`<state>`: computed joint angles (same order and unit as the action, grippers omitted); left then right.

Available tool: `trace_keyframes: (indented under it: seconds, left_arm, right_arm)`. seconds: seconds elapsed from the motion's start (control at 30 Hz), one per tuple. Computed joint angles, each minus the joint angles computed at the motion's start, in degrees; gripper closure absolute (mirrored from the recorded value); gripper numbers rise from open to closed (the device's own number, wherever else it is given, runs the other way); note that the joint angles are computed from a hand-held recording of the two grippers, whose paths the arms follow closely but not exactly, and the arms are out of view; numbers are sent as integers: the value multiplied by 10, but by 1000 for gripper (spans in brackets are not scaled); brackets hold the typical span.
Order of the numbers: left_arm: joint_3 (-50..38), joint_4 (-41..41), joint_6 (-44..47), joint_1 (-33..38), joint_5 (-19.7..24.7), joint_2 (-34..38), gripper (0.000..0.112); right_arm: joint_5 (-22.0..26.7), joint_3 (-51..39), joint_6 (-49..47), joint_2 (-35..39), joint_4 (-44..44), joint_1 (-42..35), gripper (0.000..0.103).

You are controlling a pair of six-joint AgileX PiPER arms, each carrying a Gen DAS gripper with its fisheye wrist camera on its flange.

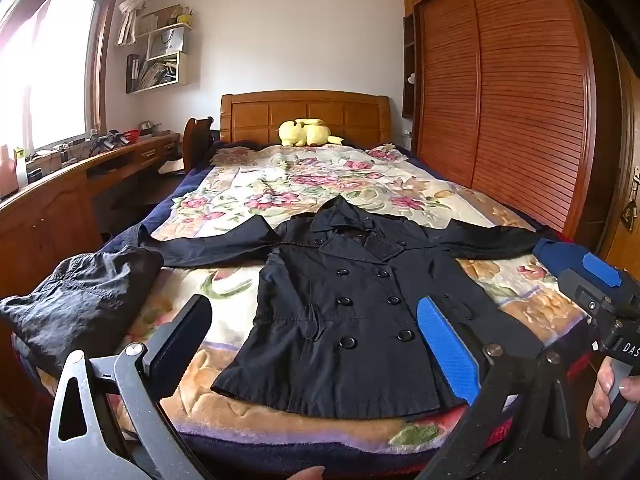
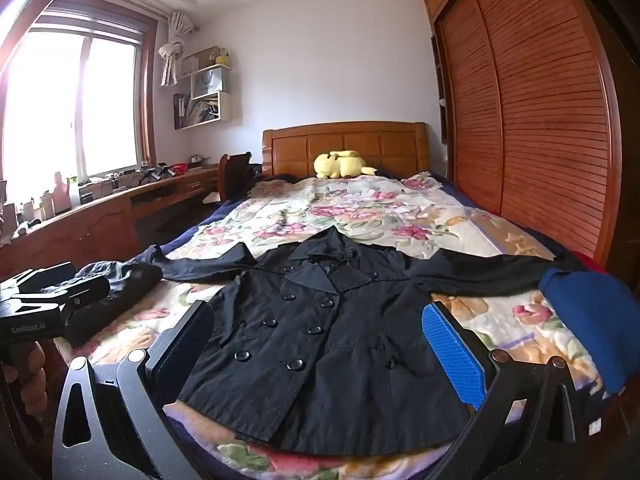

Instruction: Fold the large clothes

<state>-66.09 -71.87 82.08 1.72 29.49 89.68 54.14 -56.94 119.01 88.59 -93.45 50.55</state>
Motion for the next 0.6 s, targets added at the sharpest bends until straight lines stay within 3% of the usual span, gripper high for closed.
trace_keyframes:
  seconds: [0.6]
  left_arm:
    - [-4,14,-21,0,4,1,9]
  right_arm:
    - [-5,-1,3,-3,7,0,0]
